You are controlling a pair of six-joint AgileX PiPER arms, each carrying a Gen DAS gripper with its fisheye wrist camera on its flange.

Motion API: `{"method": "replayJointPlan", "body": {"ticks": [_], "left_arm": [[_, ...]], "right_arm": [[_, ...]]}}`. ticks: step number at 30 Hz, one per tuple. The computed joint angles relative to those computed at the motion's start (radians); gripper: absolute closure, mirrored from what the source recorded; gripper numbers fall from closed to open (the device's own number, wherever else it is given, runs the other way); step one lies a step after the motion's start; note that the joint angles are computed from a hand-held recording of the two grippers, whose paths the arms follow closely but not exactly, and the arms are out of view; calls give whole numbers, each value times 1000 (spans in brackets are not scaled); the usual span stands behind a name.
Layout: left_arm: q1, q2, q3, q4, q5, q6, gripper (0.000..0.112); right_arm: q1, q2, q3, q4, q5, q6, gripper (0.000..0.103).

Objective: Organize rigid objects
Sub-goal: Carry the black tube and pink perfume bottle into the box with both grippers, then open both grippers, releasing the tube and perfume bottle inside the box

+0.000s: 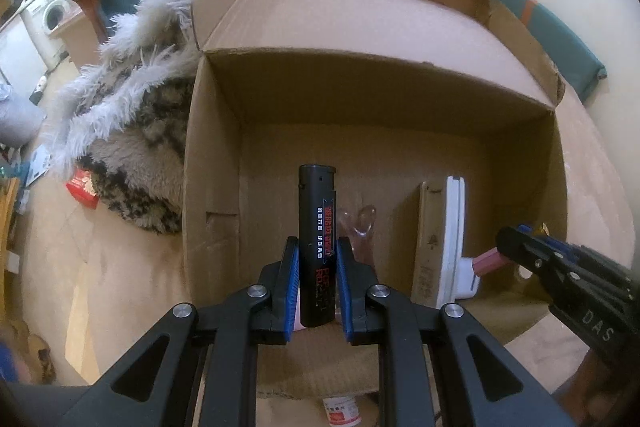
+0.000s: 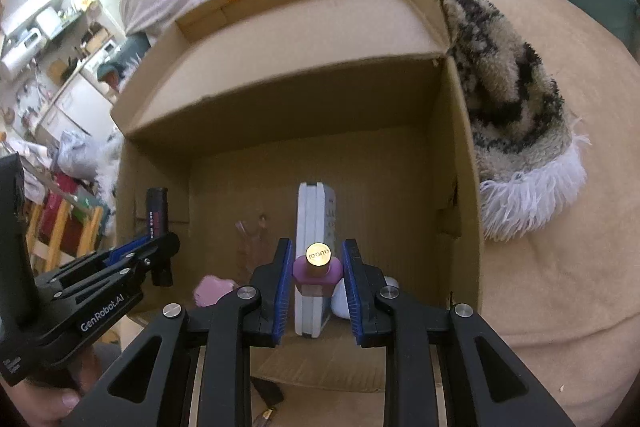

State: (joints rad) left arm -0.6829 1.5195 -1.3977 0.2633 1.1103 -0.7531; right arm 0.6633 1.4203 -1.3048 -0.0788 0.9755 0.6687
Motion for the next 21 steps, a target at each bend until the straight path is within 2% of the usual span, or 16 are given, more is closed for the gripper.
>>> {"method": "replayJointPlan", "body": {"ticks": [10, 21], "left_arm": [[17, 25, 23, -43, -19, 17, 97], [-27, 48, 28, -5, -10, -35, 97]], "right_arm": [[-4, 87, -41, 7, 62, -3, 77], [6, 128, -65, 8, 71, 6, 77]]}}
